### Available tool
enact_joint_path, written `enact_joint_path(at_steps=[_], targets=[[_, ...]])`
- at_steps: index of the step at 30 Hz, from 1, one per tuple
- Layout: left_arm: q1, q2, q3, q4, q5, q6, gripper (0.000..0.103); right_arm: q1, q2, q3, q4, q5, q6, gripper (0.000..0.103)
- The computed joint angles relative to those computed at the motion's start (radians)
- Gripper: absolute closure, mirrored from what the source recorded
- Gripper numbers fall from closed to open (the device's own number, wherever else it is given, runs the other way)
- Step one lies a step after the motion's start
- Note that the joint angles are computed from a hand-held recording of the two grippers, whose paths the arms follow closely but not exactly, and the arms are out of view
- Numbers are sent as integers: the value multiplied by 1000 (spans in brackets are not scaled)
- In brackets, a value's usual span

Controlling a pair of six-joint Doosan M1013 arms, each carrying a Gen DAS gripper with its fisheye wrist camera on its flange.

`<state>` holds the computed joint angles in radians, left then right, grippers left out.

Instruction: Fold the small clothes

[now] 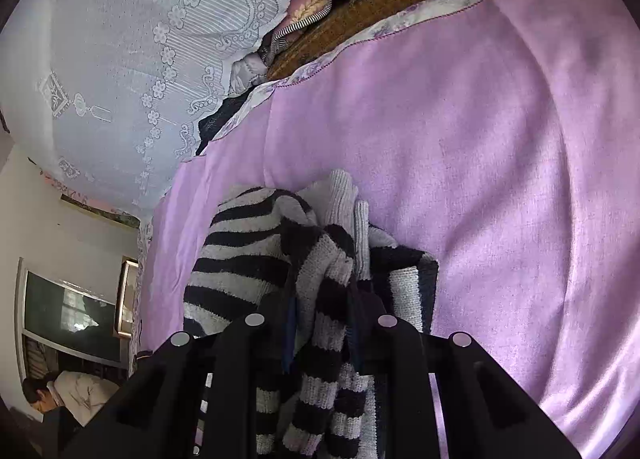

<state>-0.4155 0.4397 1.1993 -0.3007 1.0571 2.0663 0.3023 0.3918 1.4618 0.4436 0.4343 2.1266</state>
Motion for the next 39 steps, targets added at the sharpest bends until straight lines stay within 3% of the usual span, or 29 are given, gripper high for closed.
enact_joint_path(at_steps=[21,25,27,29,32,36,39], targets=[[-15,-22,42,10,-38,39,68,2,-24,47,-4,-49,-27,82],[-23,-25,54,28,-51,40,67,-3,-25,60,31,-59,-37,76],[-26,-27,61,27,-57,43,61,-10,-28,67,85,-65,-68,74],[-26,-32,69,13,-60,54,49,-16,-36,80,135,-80,-94,71],[-34,-45,93,24,-84,64,42,-15,-49,87,66,-93,-32,66],[-27,-48,93,1,-72,69,40,-13,-70,105,-47,-115,84,66],[-10,-44,76,-40,-32,69,40,-15,-86,128,-29,-142,89,66]])
